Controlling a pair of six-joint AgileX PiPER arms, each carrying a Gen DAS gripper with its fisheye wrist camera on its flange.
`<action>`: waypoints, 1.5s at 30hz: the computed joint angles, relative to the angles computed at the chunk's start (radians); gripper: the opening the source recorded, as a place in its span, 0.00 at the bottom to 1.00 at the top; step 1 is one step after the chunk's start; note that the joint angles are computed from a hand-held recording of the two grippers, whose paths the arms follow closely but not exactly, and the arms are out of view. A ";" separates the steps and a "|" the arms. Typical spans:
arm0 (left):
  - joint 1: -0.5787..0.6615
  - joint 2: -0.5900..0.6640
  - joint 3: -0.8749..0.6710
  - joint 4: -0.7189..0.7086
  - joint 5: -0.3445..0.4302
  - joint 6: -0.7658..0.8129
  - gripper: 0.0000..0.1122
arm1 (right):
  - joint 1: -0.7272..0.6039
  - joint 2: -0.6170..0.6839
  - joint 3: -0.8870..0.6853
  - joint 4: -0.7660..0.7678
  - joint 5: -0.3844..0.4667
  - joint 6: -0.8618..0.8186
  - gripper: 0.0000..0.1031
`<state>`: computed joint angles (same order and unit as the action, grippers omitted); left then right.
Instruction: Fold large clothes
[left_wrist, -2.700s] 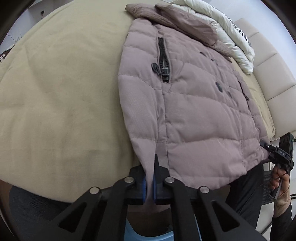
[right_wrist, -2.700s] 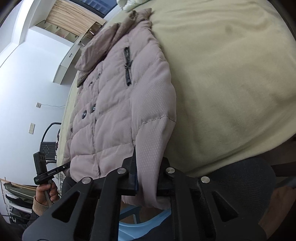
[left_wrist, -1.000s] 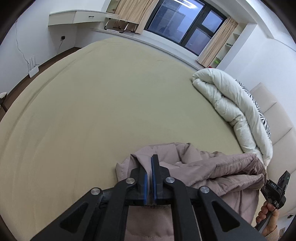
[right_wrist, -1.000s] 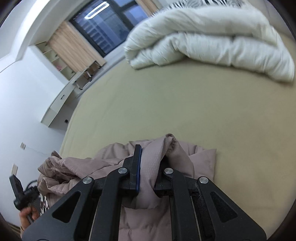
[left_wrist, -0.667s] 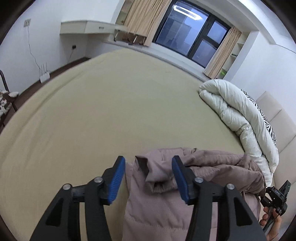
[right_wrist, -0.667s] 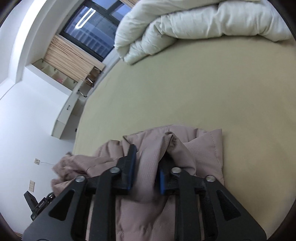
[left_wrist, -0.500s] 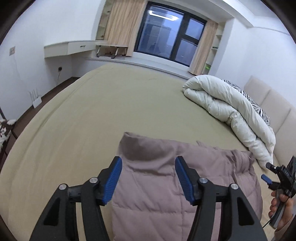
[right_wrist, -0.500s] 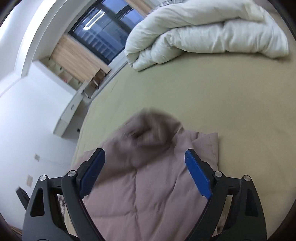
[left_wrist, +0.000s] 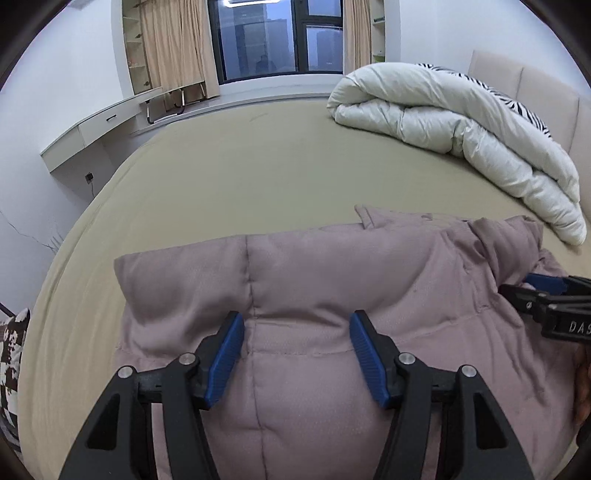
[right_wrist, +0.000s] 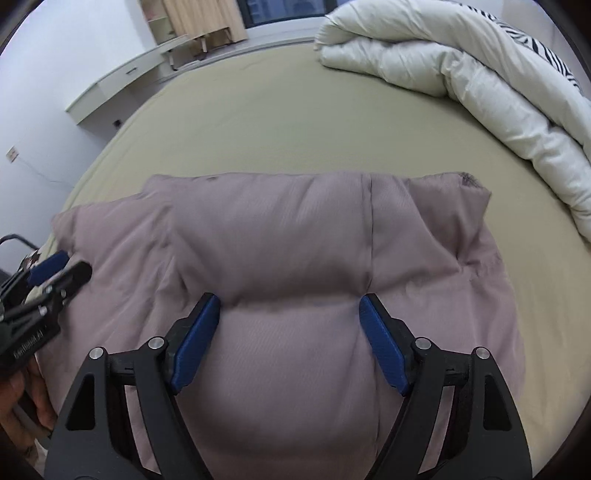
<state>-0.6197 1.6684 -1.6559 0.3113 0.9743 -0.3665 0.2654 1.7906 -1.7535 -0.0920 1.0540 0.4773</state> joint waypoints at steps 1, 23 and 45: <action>0.004 0.032 -0.016 0.009 -0.012 0.003 0.57 | -0.022 0.039 -0.030 0.011 0.003 -0.008 0.76; 0.081 0.228 -0.083 -0.026 -0.129 0.017 0.61 | -0.043 0.357 -0.198 -0.132 -0.138 0.022 0.79; -0.009 0.001 -0.070 -0.116 0.243 0.062 0.63 | -0.074 -0.061 0.082 0.007 0.079 -0.108 0.79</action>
<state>-0.6287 1.6698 -1.7263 0.1952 1.2168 -0.3048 0.1918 1.7294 -1.6718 -0.0852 1.1331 0.3693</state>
